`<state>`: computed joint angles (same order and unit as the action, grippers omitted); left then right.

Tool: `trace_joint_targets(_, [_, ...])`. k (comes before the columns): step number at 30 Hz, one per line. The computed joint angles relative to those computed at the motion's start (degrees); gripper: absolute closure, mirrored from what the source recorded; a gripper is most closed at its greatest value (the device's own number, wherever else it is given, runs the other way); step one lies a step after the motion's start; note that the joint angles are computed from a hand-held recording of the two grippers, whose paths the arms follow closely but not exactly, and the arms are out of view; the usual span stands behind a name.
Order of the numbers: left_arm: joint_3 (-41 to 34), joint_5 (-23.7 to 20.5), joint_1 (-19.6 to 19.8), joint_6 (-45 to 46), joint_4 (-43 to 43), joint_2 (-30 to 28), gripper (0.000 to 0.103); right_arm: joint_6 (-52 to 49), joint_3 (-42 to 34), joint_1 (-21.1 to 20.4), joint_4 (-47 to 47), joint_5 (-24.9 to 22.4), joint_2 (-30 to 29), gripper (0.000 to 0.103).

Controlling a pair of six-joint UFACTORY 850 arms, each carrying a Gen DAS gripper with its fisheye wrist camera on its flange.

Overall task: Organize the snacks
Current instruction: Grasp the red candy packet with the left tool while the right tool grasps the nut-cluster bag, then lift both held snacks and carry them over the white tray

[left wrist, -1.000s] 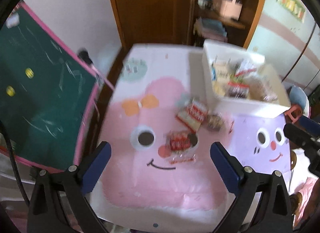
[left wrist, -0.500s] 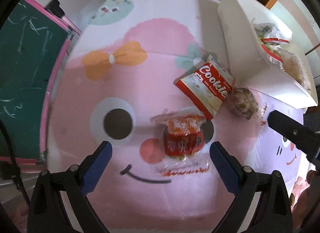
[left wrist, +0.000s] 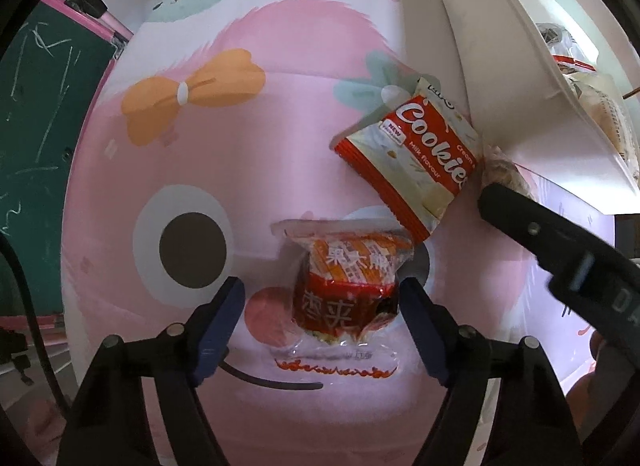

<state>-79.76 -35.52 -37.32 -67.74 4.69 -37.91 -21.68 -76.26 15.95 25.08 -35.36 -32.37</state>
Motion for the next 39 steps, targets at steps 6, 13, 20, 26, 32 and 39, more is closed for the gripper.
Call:
trace_joint_targets(6, [-0.5, -1.5, -0.5, -1.7, 1.6, 0.1, 0.035, 1.3, 0.2, 0.4, -0.3, 1.7, -0.6, 0.023])
trace_joint_targets(13, [-0.1, -1.7, -0.7, -3.5, 2.2, 0.9, 0.043, 6.3, 0.7, 2.1, -8.0, 5.1, 0.0, 0.023])
trace_joint_targets(20, [-0.1, -2.2, -1.4, -5.1, 4.2, 1.1, 0.055, -2.3, 2.3, 3.3, -2.5, 8.8, 0.9, 0.05])
trace_joint_targets(26, [1.2, -0.7, -1.6, -3.9, 1.7, 2.3, 0.055, -7.9, 2.5, 1.6, 2.5, 5.8, 1.4, 0.052])
trace_joint_targets(32, [0.6, -2.0, -2.9, -1.3, 1.2, 3.9, 0.056, -14.0, 5.4, -1.0, 6.1, 2.0, 5.5, 0.052])
trace_joint_targets(39, [-3.0, -4.7, -4.3, 0.7, 4.7, 5.5, 0.055, -18.8, 9.0, -5.4, 9.9, -2.4, 11.5, 0.052])
